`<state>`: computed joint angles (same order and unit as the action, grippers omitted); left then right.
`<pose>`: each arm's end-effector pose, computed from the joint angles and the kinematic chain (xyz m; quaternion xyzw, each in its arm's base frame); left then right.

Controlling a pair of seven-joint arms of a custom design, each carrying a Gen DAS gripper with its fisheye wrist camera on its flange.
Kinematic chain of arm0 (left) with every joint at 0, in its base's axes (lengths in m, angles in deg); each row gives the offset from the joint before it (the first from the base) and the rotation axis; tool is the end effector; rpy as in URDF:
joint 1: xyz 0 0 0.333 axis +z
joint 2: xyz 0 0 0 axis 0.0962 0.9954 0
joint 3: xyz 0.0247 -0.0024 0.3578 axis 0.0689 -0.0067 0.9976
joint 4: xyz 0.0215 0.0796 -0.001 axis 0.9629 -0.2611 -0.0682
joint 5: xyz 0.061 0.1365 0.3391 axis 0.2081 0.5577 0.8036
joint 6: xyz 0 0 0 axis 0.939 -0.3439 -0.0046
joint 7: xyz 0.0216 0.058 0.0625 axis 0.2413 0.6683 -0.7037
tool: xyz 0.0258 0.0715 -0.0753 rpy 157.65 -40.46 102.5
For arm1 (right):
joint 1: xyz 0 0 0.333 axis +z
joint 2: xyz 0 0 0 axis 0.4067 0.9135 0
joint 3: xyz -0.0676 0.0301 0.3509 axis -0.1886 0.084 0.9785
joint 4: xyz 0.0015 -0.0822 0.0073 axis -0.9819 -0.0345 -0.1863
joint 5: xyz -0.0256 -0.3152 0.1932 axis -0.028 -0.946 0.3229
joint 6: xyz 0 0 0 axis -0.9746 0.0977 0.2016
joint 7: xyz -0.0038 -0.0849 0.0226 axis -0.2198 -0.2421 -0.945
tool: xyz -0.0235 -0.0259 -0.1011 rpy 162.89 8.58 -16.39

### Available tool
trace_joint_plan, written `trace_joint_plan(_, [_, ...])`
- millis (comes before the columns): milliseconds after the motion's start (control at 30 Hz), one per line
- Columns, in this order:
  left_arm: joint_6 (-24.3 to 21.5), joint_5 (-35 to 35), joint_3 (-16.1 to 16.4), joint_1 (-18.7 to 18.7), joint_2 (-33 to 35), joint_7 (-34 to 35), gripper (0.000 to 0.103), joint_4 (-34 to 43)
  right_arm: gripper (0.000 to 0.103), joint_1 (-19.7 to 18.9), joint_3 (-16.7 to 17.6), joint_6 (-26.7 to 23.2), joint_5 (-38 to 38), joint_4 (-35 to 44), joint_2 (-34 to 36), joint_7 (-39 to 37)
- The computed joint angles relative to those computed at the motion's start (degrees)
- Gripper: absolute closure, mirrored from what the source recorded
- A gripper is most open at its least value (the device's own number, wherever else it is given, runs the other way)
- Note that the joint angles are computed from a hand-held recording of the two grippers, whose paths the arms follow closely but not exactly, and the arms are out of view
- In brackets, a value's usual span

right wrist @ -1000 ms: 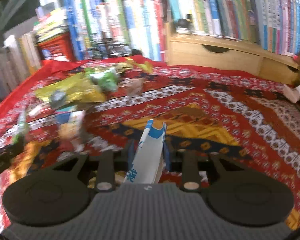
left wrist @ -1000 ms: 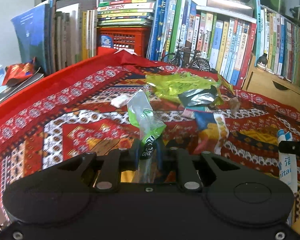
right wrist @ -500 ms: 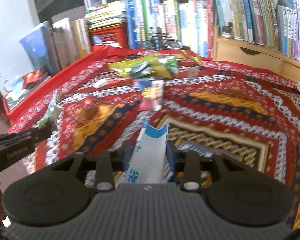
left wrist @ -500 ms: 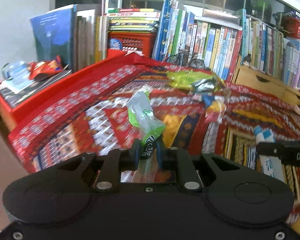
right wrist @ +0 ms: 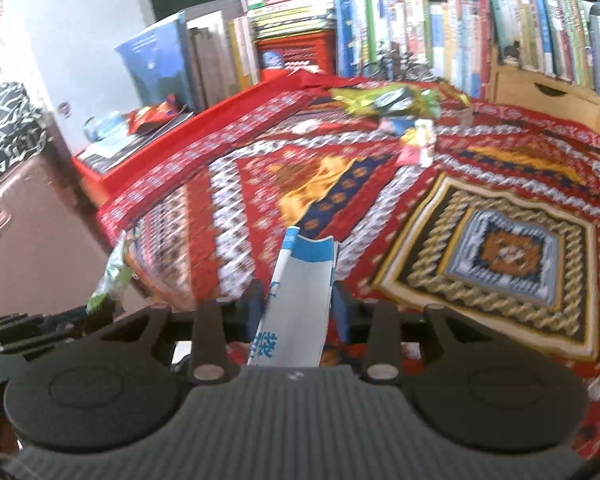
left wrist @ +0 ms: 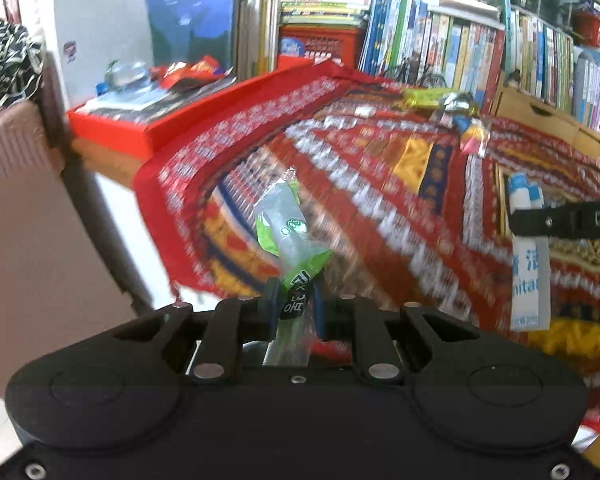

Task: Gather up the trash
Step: 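Carry both held items off the bed toward the black trash bag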

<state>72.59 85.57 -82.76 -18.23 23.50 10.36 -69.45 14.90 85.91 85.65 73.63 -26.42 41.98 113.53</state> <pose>0.5828 -0.3185 0.3435 -0.7022 0.5877 -0.2686 0.2992 0.6913 0.0519 0.3825 -0.7223 0.5660 -0.1552 0.3659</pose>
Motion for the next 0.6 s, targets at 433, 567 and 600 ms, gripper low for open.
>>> trace_joint_plan(433, [2.8, -0.8, -2.4, 1.2, -2.8, -0.2, 0.087, -8.3, 0.062, 1.6, 2.4, -0.2, 5.9, -8.2, -4.1, -10.5])
trace_joint_plan(567, [3.8, -4.1, -2.2, 1.5, -0.8, 3.0, 0.087, -7.1, 0.062, 3.1, 0.9, -0.8, 7.7, -9.0, -4.8, -13.3])
trace_joint_plan(600, [3.8, -5.8, -2.2, 1.5, -0.1, 4.4, 0.087, -6.7, 0.062, 3.5, 0.3, -1.1, 7.7, -9.1, -4.9, -13.6])
